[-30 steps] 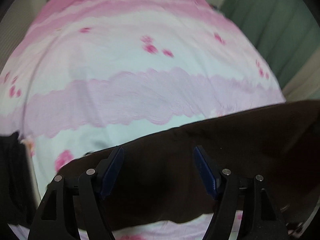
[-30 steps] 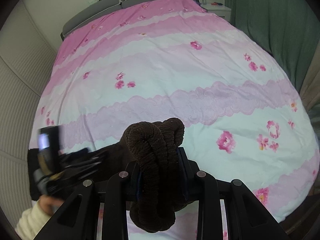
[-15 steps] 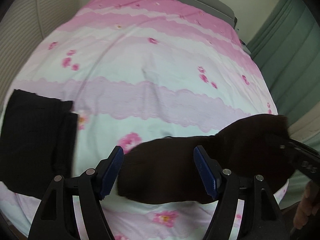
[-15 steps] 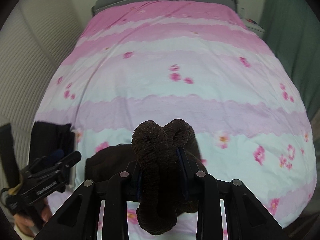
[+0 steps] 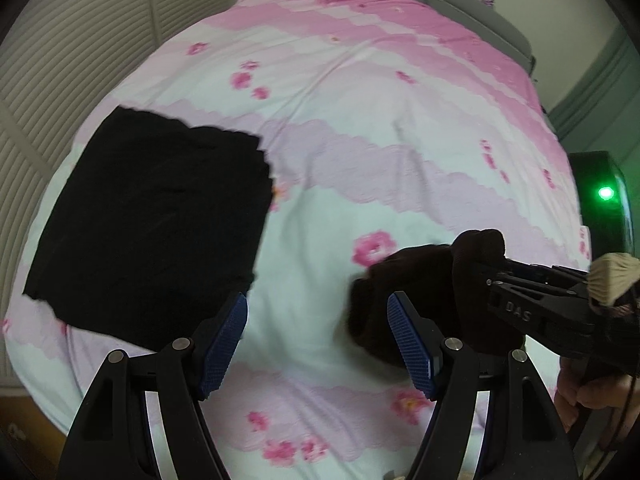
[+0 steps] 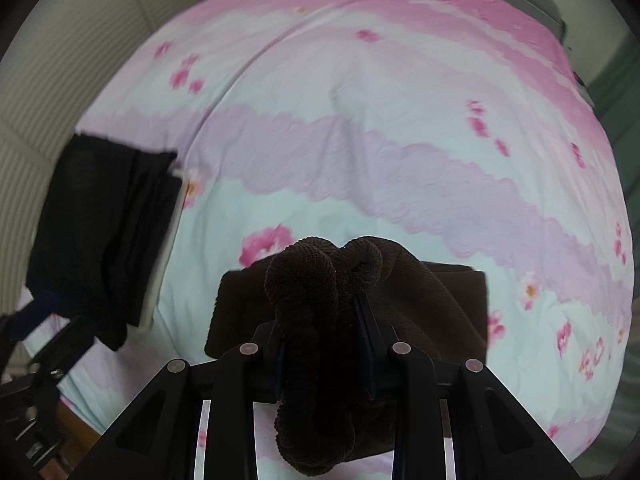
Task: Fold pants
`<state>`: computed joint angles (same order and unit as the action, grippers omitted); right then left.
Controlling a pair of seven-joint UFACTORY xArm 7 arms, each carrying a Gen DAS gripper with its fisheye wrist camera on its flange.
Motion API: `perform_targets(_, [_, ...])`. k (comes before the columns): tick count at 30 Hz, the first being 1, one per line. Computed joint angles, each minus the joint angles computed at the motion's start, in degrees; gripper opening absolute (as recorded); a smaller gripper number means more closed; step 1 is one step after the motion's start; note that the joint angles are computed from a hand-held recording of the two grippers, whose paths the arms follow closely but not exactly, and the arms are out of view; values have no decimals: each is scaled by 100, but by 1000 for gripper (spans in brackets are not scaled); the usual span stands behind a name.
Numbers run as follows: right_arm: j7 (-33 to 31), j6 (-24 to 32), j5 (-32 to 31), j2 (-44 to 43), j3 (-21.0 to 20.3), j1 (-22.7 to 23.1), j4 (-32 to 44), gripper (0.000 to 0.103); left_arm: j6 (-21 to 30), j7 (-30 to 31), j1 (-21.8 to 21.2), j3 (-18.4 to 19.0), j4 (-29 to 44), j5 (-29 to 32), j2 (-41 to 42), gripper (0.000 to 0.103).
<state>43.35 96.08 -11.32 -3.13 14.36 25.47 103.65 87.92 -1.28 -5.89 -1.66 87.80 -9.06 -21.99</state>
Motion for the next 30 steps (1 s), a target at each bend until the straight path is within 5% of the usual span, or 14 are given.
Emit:
perform_targets(5, [-87,152,-115,473,53,198,253,31,21,-17,104,49,-199,173,-157,72])
perform_targets(8, [-145,166,-5,652,-23,289,400,40,51,-55,162,51,-228,275,-174,72])
perform_targets(16, [-356,-673,810,459,-105,333,383,61,-47,-34,247,-46,-119,677,-199,79])
perform_targets(22, [-765,-1301,916,-765,-91,86,-429,70,-23,197,74,-127,94,578,-206,79])
perform_targets(26, [-617,-1042,549,-1991,-73,-408,-1360,72,-64,404,-209,-248,134,262,-197,80])
perform_targets(30, [-456,-723,833,-3222,-331,-801,-2480,72,-64,473,-493,-513,124,127,-65,80])
